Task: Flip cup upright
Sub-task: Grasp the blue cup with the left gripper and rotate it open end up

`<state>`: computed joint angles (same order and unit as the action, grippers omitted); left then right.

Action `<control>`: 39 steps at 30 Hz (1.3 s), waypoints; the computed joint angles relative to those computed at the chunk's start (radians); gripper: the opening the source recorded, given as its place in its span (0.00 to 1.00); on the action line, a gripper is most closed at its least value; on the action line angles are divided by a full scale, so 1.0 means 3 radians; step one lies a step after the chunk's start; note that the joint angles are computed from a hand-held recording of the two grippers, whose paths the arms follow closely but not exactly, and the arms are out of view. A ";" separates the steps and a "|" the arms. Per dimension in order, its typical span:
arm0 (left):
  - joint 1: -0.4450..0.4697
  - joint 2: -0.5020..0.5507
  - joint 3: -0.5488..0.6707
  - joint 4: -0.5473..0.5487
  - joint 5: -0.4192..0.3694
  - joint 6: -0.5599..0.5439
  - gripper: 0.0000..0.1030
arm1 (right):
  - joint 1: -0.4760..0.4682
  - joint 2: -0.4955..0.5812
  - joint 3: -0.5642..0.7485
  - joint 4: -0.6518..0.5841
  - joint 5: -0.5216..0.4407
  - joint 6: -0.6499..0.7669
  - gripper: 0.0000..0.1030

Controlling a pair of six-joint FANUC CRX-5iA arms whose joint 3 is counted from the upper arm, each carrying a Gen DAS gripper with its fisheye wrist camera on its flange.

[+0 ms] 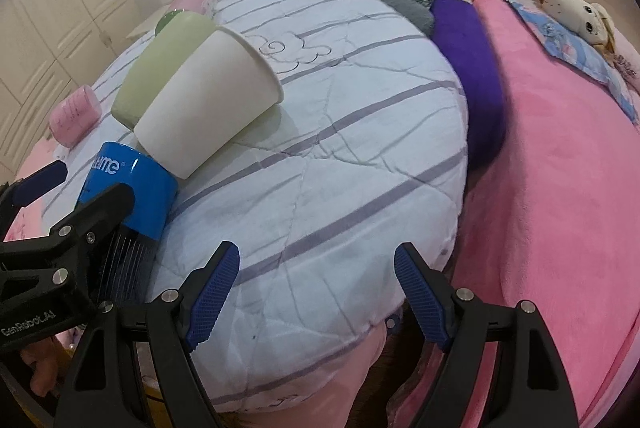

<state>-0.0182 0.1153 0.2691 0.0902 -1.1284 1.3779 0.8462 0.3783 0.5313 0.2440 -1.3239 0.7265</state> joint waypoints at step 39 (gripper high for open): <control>0.0175 -0.0203 -0.0149 0.0354 0.0289 -0.0425 0.68 | 0.0054 -0.0045 0.0029 0.0077 0.0003 -0.0069 0.79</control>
<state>0.0344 0.0545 0.2244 0.1965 -1.0418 1.2505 0.8625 0.3649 0.5401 0.2672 -1.3231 0.7058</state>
